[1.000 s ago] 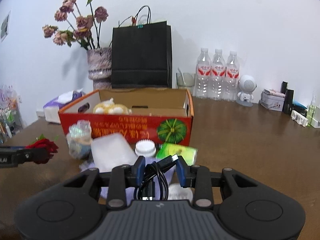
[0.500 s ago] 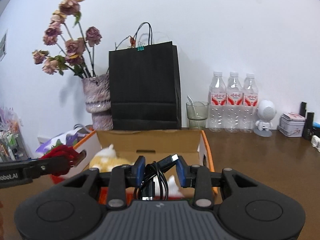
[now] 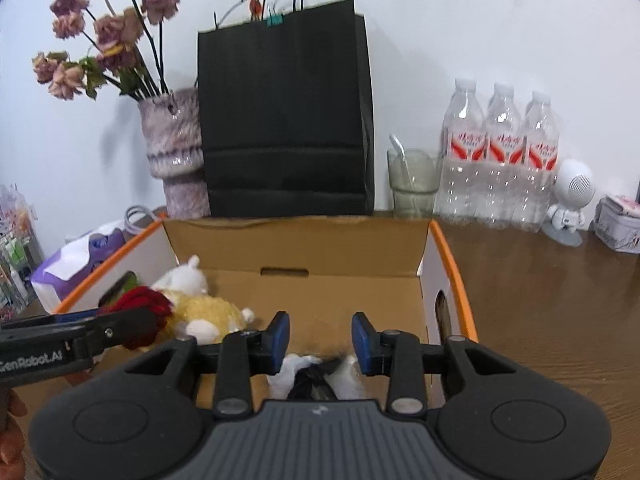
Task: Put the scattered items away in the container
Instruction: 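Carry flower and cable into the box and open both tools, then grasp the small packet with the left tool while the right tool grasps the white tin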
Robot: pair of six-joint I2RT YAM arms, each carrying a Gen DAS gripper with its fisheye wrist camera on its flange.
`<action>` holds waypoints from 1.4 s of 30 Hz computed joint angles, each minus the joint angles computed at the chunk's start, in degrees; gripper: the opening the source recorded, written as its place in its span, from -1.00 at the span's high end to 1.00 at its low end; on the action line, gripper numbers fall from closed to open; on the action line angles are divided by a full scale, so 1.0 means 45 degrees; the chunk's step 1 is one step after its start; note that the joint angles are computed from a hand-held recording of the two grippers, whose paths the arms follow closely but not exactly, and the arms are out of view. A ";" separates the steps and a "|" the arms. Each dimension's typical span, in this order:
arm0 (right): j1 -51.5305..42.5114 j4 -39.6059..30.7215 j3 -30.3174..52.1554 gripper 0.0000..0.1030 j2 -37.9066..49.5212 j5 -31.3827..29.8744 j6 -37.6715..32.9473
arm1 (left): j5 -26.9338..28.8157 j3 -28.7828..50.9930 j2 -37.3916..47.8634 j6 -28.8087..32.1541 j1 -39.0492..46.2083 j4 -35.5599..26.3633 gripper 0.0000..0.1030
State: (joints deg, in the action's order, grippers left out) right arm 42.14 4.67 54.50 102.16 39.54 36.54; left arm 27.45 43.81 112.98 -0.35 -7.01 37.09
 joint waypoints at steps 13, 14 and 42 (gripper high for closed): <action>0.0299 -0.0515 0.0196 -1.00 -0.0314 0.0425 0.0100 | -0.1034 -0.0758 -0.0845 0.0147 -0.0102 0.0453 -1.00; 0.0336 -0.0542 0.0203 -1.00 -0.0337 0.0434 0.0113 | -0.1009 -0.0835 -0.0918 0.0142 -0.0074 0.0513 -1.00; 0.3581 -0.5378 -0.2087 -1.00 -0.3171 0.2494 0.4188 | 0.2603 -0.3561 -0.4148 0.4287 0.3668 -0.2059 -1.00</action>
State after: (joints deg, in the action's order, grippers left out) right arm 58.25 -19.53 45.11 87.89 50.76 55.39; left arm 39.16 27.78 94.31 18.94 9.50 27.82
